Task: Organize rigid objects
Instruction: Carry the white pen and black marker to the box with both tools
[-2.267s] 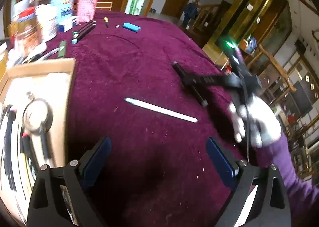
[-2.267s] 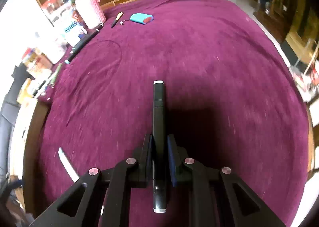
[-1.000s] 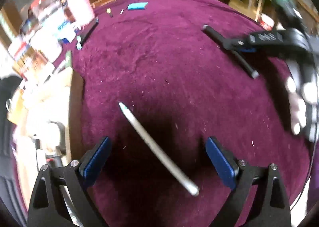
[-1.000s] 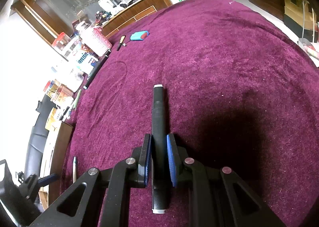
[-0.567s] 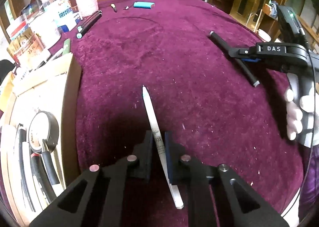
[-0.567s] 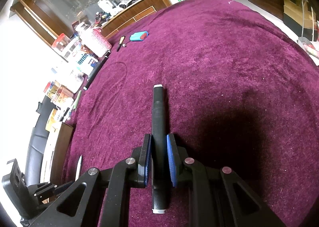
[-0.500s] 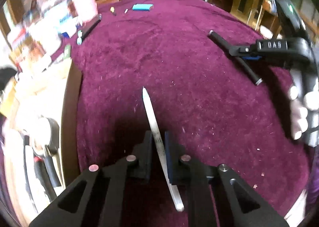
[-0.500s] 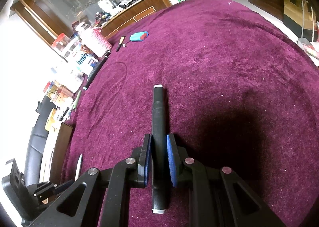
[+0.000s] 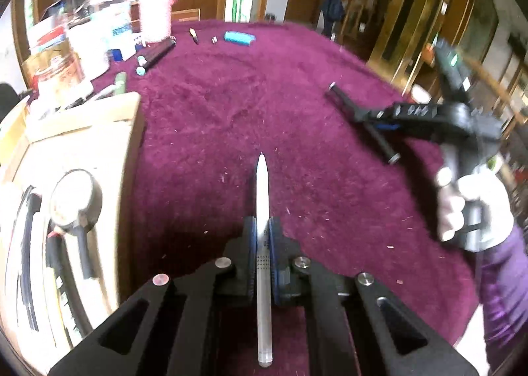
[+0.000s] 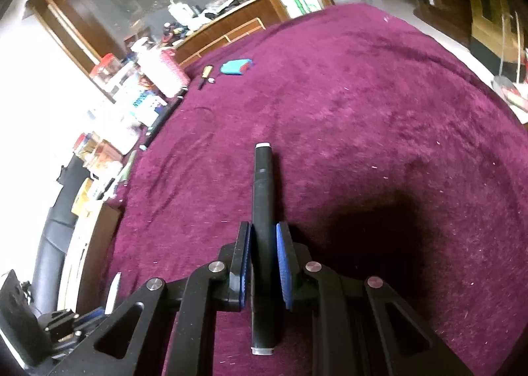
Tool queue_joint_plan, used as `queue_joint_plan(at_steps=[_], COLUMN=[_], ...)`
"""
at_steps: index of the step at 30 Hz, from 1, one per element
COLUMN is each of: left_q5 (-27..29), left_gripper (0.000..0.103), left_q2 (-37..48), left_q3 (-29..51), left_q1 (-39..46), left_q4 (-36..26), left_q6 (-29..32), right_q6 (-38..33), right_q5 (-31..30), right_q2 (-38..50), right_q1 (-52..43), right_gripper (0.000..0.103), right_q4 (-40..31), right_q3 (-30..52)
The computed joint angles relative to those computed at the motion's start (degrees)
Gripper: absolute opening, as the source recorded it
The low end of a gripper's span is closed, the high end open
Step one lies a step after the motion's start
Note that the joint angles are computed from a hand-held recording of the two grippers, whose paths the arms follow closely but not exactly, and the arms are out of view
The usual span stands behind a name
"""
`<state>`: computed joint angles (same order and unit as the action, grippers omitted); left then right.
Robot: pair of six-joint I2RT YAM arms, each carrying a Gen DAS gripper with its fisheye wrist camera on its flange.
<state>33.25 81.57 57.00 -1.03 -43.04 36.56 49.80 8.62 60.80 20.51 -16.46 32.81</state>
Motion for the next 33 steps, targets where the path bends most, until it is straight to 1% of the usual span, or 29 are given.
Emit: queue_joint_plan(at_steps=[2, 4, 5, 6, 9, 12, 13, 17, 20, 22, 24, 27, 30, 33], left_q5=[4.2, 8.6, 10.3, 12.5, 16.7, 19.0, 19.3, 20.0, 19.5, 18.9, 18.1, 16.6, 15.2, 13.7], left_gripper=[0.007, 0.007, 0.007, 0.007, 0.007, 0.007, 0.007, 0.007, 0.007, 0.007, 0.007, 0.007, 0.007, 0.007], left_q2=[-0.9, -0.4, 0.2, 1.5, 5.9, 10.6, 11.8, 18.3, 22.5, 25.3, 27.3, 29.4, 30.3, 31.4], left_q3=[1.4, 3.9, 5.3, 7.2, 12.6, 17.4, 18.6, 24.9, 29.2, 32.3, 34.8, 36.8, 36.8, 36.9], left_q1=[4.3, 9.0, 11.1, 13.8, 19.8, 25.6, 27.1, 34.2, 38.0, 39.7, 40.6, 40.5, 40.1, 38.9], left_q4=[-4.1, -8.9, -11.3, -14.7, -22.5, -28.7, -29.7, -34.7, -36.0, -35.9, -34.4, -32.9, -30.2, -27.1], left_q6=[2.9, 6.5, 8.2, 10.6, 16.6, 21.7, 22.8, 26.9, 27.7, 27.0, 25.2, 23.2, 21.6, 18.3], right_q6=[2.3, 5.8, 7.4, 8.6, 11.4, 12.6, 12.9, 14.3, 14.9, 14.6, 14.3, 13.4, 12.6, 12.8], right_q5=[1.1, 1.4, 2.5, 3.9, 8.2, 12.2, 13.1, 12.5, 11.4, 10.2, 8.9, 6.9, 4.8, 3.0], right_q2=[-1.8, -4.0, -4.4, -4.4, -1.9, 2.8, 4.6, 11.2, 16.4, 20.5, 24.5, 29.7, 36.3, 42.0], right_q1=[2.7, 6.1, 8.3, 10.7, 17.9, 23.4, 24.8, 27.9, 29.4, 30.2, 31.1, 32.0, 32.5, 32.7], right_gripper=[0.016, 0.016, 0.016, 0.016, 0.016, 0.016, 0.016, 0.016, 0.016, 0.016, 0.016, 0.017, 0.017, 0.017], right_q4=[-0.3, 0.4, 0.1, -0.3, -1.0, -2.2, -2.3, 0.7, 2.8, 4.2, 5.3, 6.1, 5.5, 4.3], right_q3=[0.1, -0.4, 0.1, 0.8, 4.5, 9.2, 10.8, 15.1, 18.8, 22.1, 25.7, 30.5, 37.0, 42.7])
